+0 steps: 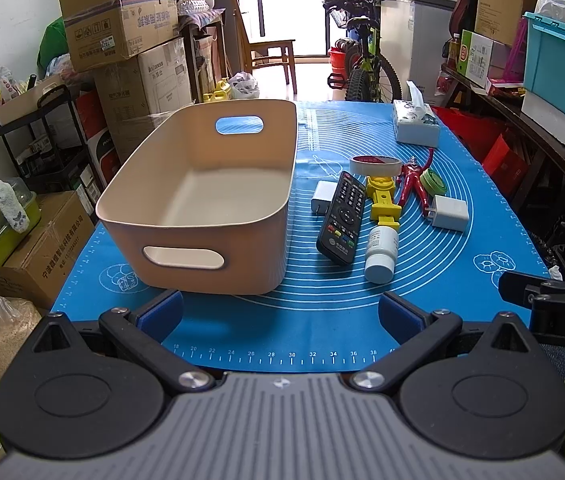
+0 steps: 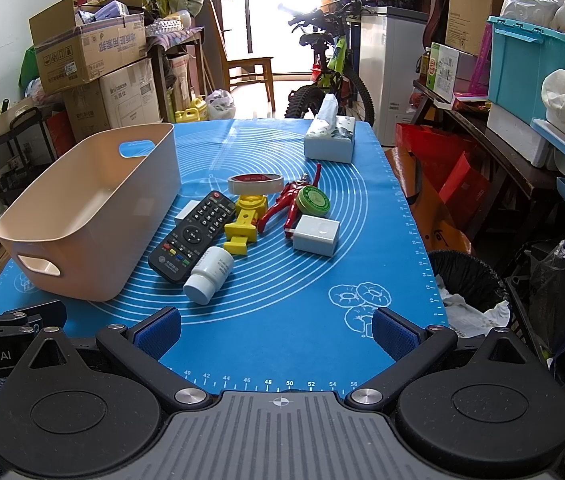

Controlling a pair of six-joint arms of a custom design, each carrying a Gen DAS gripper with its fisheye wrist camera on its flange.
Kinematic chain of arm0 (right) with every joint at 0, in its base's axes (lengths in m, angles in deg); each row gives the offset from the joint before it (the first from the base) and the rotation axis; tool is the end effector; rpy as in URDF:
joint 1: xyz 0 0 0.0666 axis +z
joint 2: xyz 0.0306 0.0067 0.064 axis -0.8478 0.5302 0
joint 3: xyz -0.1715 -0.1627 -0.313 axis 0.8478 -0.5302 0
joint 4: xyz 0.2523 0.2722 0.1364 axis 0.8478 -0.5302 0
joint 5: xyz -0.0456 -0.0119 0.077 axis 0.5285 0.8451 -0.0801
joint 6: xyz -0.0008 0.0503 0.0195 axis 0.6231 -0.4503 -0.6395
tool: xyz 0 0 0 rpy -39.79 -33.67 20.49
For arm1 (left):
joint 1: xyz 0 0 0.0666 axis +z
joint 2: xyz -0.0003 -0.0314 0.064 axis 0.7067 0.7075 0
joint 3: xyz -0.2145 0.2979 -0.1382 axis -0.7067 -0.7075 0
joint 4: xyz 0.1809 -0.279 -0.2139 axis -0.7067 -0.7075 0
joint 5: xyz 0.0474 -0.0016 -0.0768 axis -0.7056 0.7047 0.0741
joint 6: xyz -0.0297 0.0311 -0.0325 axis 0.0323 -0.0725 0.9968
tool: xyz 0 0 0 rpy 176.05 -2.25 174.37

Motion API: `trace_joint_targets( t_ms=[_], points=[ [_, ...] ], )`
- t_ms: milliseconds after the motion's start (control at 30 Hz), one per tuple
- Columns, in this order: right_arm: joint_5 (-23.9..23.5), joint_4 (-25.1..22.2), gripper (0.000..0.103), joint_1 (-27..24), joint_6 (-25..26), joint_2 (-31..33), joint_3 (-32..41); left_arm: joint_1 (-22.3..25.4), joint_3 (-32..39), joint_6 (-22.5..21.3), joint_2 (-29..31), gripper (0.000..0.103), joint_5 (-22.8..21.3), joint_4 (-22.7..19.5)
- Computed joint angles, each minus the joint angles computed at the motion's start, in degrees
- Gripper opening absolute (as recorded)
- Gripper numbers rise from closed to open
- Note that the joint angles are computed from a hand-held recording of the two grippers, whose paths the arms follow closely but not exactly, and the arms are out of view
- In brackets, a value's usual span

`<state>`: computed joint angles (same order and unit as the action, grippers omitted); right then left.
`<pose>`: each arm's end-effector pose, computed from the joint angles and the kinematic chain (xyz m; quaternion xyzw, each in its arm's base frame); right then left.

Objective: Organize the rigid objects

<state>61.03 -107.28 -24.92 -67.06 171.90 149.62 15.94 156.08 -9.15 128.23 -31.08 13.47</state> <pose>0.5667 0.3603 0.3847 -0.1078 0.9112 0.0775 0.3899 0.5229 -0.2686 0.3804 -0.0986 0.9088 0.0815 0.3971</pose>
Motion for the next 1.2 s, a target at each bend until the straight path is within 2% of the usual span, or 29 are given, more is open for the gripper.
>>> trace_joint_targets(
  t_ms=[700,1033,1133,1200],
  points=[
    [0.1,-0.1,0.101,0.1,-0.1,0.1,0.2,-0.1,0.1,-0.6,0.1,0.103,0.2,0.0],
    [-0.5,-2.1,0.101,0.1,-1.9,0.7,2.1,1.4,0.9,1.0,-0.8,0.102,0.2,-1.6],
    [-1.7,-4.9,0.101,-0.3,-3.6,1.8,5.3,2.4,2.7,1.2,-0.5,0.102,-2.4,-3.6],
    [-1.3,-5.2,0.101,-0.3,-3.7,2.4,6.7,3.1,3.7,-0.2,-0.5,0.103,-4.9,-4.0]
  ],
)
